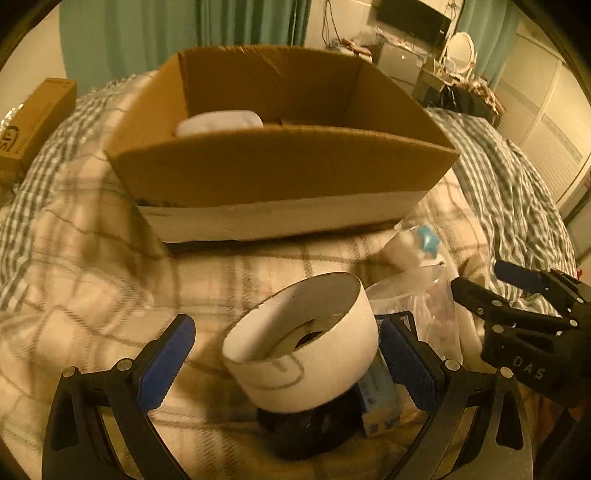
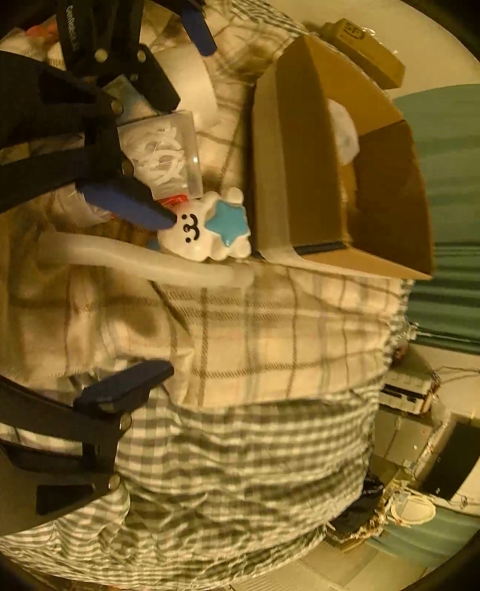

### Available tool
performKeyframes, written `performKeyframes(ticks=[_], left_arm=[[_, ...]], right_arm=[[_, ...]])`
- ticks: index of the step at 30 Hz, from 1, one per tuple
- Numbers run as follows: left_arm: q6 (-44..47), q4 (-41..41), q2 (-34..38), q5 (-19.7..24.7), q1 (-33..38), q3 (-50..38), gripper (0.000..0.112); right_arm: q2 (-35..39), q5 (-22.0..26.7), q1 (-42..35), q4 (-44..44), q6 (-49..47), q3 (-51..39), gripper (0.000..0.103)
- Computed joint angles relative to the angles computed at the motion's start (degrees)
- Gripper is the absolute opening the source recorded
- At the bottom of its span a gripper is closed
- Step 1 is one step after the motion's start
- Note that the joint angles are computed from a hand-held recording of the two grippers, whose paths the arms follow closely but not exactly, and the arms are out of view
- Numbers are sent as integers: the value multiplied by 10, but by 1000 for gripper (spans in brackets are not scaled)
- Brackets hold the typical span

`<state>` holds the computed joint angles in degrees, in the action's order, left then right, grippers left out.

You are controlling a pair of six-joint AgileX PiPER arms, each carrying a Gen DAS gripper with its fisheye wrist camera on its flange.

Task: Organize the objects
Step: 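Move the left tool to the white tape roll while the right tool approaches the white plastic tube, then close the left tool on the tape roll while the right tool grips the tube, then lower the tape roll into the box with the left tool while the right tool drops the tube in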

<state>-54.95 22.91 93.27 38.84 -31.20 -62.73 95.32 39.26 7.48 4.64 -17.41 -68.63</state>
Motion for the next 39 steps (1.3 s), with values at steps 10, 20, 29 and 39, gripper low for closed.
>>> performKeyframes(ticks=[10, 20, 29, 39], left_arm=[[38, -46, -29, -43, 21, 29, 85], [-81, 52, -116, -16, -22, 64, 85], [-132, 116, -152, 50, -69, 44, 85], [-68, 153, -148, 113, -59, -56, 85]], right_arm=[[52, 38, 1, 15, -21, -27, 26], [-22, 28, -33, 73, -74, 9, 14], [-101, 42, -52, 135, -117, 18, 12], [-144, 107, -46, 200, -143, -84, 12]])
